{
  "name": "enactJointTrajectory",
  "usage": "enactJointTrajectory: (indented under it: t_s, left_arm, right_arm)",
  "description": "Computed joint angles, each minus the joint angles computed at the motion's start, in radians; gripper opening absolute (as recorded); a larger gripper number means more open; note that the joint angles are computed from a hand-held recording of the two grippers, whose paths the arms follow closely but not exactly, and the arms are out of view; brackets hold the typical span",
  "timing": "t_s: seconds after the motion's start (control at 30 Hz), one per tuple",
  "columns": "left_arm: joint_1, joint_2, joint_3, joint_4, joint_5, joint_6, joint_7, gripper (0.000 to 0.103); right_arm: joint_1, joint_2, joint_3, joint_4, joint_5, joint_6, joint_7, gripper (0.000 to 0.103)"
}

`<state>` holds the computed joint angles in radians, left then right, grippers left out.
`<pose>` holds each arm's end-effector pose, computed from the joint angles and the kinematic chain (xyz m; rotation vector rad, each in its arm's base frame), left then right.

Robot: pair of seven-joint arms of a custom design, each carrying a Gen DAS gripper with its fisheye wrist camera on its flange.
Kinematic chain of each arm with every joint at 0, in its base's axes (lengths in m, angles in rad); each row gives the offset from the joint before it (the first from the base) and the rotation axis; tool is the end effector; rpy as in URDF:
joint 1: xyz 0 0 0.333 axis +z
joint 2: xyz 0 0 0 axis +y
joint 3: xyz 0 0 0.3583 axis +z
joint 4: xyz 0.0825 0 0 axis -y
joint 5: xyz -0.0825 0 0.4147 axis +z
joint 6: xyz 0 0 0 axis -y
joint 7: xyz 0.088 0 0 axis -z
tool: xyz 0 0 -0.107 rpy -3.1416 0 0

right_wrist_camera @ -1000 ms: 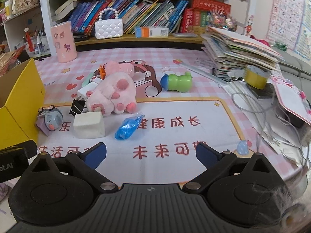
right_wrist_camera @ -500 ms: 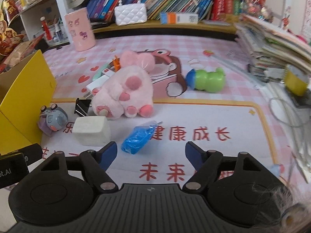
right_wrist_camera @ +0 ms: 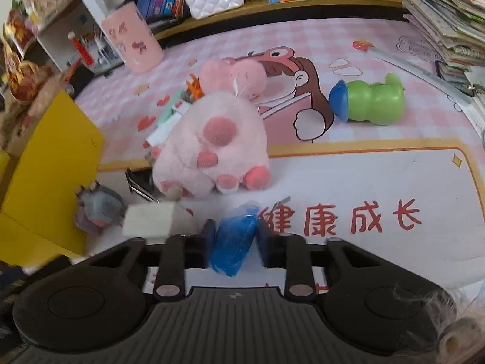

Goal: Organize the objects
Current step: 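Grasp the blue wrapped candy with the right tool while the left tool grasps the white eraser, then carry the blue candy and white eraser over the yellow box with both tools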

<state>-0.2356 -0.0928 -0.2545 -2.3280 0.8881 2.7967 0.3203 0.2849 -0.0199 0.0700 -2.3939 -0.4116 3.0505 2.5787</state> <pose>0.4651 -0.2915 0.4469 -1.7979 1.8168 -0.7281 0.5083 0.2217 0.4188 -1.5179 1.9651 -0.3135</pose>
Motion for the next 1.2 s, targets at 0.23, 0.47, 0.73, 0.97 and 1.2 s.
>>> enactJointTrajectory:
  t_s: [0.23, 0.47, 0.73, 0.97, 1.2]
  left_arm:
    - [-0.034, 0.142, -0.003, 0.084, -0.229, 0.092, 0.237, 0.096]
    - [-0.096, 0.258, 0.014, 0.218, -0.158, -0.038, 0.23, 0.089]
    - [-0.107, 0.299, 0.024, 0.247, -0.164, -0.042, 0.248, 0.049]
    - [-0.06, 0.213, 0.02, 0.142, -0.218, 0.088, 0.269, 0.045]
    - [-0.019, 0.091, 0.022, 0.001, -0.321, 0.186, 0.402, 0.045]
  right_arm:
    - [-0.114, -0.077, 0.018, -0.006, -0.49, 0.005, 0.39, 0.024]
    - [-0.151, -0.118, 0.003, -0.053, -0.508, 0.018, 0.413, 0.024]
    - [-0.134, -0.132, 0.006, -0.072, -0.448, 0.003, 0.316, 0.024]
    - [-0.094, -0.145, 0.024, -0.079, -0.371, -0.048, 0.258, 0.024]
    - [-0.038, -0.14, 0.066, -0.055, -0.339, -0.132, 0.294, 0.024]
